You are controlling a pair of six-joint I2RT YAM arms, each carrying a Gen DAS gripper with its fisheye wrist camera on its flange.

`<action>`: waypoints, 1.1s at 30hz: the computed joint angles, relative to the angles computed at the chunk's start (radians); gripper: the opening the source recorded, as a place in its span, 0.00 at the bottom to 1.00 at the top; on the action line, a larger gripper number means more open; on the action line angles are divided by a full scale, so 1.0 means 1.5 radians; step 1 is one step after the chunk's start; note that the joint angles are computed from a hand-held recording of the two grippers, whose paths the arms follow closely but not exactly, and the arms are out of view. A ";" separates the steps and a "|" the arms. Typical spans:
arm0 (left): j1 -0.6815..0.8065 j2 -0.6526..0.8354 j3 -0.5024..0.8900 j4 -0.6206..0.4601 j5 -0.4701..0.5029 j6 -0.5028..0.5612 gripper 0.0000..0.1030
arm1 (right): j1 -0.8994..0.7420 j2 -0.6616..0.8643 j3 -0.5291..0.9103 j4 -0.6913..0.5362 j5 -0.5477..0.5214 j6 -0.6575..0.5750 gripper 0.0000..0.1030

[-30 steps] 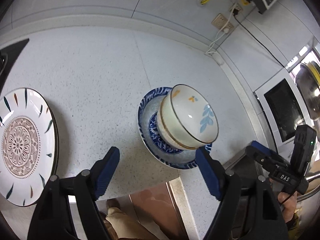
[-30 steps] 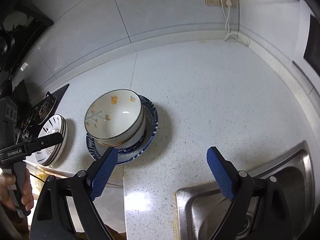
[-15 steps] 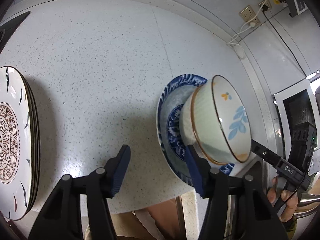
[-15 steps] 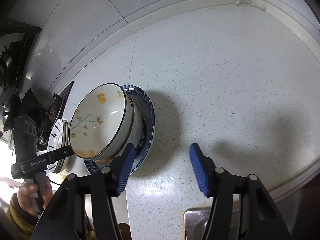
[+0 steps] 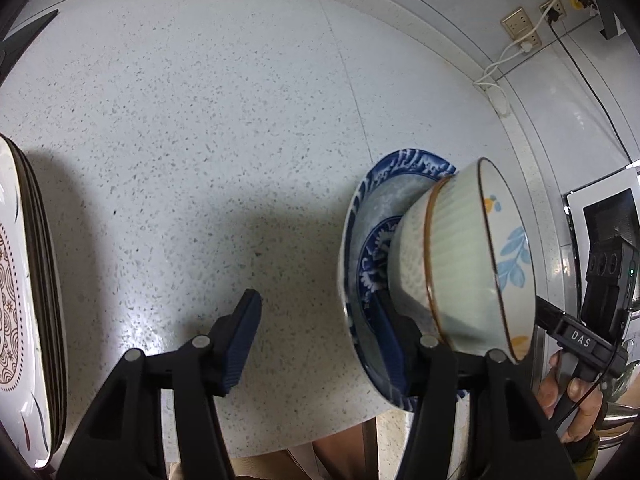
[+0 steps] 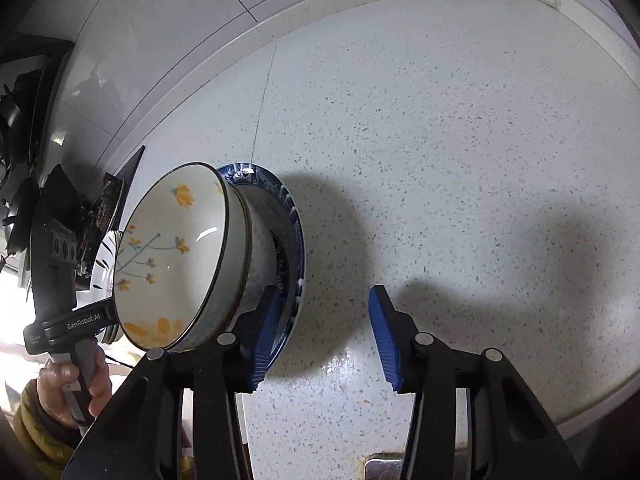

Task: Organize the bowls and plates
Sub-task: 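Close the right gripper on the blue dish rim holding the bowls, then lift the blue dish with nested bowls and carry it toward the plate stack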

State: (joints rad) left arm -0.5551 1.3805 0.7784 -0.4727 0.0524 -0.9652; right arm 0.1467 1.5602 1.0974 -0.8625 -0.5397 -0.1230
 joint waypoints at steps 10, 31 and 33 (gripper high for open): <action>0.030 0.019 -0.002 0.033 0.041 0.029 0.52 | -0.001 0.053 0.032 -0.014 -0.038 -0.015 0.27; 0.088 0.008 -0.035 0.068 0.100 0.029 0.28 | 0.008 0.106 0.055 -0.025 -0.066 -0.022 0.21; 0.091 0.014 -0.029 0.066 0.101 0.035 0.28 | 0.006 0.112 0.058 -0.031 -0.071 -0.026 0.21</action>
